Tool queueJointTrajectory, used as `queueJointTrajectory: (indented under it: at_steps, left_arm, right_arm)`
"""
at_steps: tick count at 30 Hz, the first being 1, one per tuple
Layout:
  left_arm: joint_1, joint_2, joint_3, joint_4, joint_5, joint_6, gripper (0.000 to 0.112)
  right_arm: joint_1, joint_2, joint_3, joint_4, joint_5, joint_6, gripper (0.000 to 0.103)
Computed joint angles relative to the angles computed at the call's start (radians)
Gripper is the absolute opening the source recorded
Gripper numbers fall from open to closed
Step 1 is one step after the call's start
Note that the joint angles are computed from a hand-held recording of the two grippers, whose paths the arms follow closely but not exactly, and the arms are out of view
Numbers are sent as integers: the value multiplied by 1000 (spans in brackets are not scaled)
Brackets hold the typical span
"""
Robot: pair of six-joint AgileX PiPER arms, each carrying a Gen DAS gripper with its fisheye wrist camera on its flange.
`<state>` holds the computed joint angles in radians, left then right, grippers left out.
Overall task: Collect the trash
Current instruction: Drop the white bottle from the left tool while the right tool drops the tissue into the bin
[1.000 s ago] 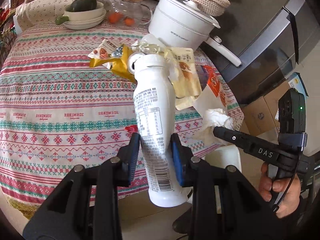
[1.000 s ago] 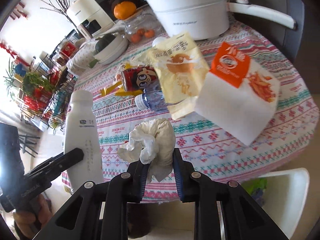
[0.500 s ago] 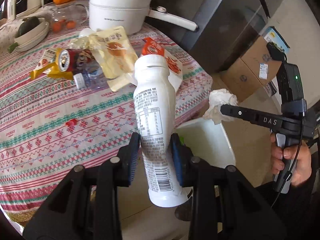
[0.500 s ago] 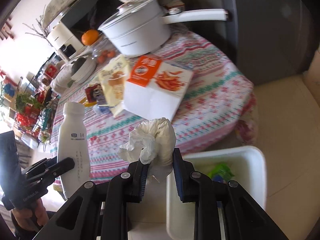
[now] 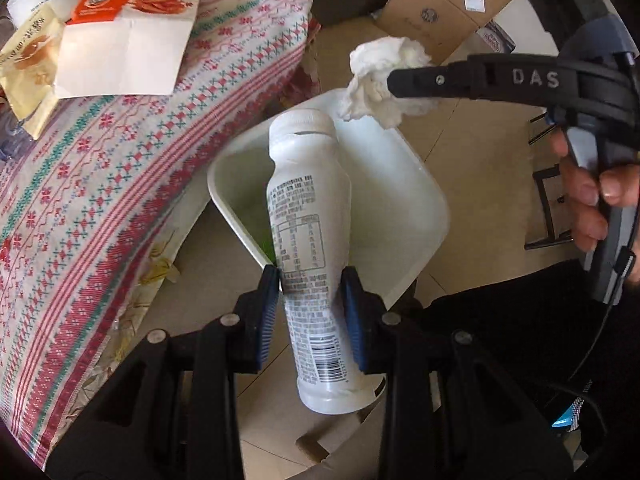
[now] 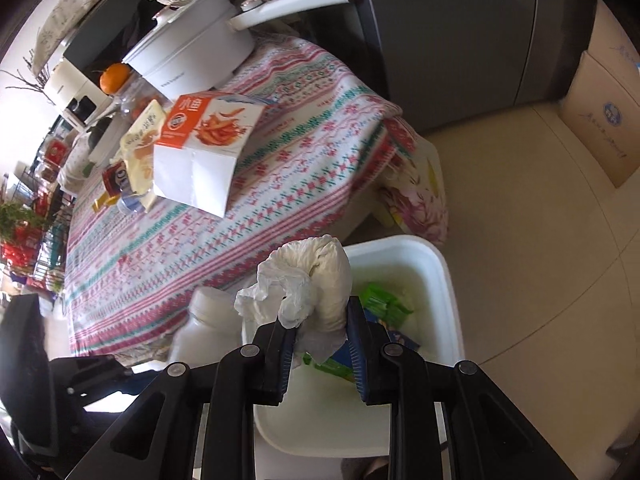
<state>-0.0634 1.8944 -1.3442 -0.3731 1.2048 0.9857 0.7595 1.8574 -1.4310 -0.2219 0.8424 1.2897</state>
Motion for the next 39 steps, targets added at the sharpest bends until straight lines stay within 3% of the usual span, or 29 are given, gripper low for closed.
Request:
queueJointTrajectory:
  at_steps: [9,14,24,26,28,29,39]
  left_arm:
    - [-96,6,59,48,-129,-66,34]
    - [-104,-49,91,14,-178,-43,55]
    - [-9,-28,36,12,-163,7,66]
    - [5,-31,36,9,-160,16,68]
    - [18,-31,31,6,-157,21,69]
    - [18,-33,31,6,-158,16,71]
    - [53,-29,4,11,-143,-10,75]
  right_arm:
    - [1,-42,59,-23,-3,33,26]
    - [-6,-45,78,-13,-2,34,26]
    - [-19,-14,73,44,27,-23,29]
    - [-21,-1,60,62,38,-34,36]
    - [-31,2,62,91,31,-36,61]
    - [-33,-2,68,96,22,-27,65]
    - [-31,22,17,94,43,-11,70]
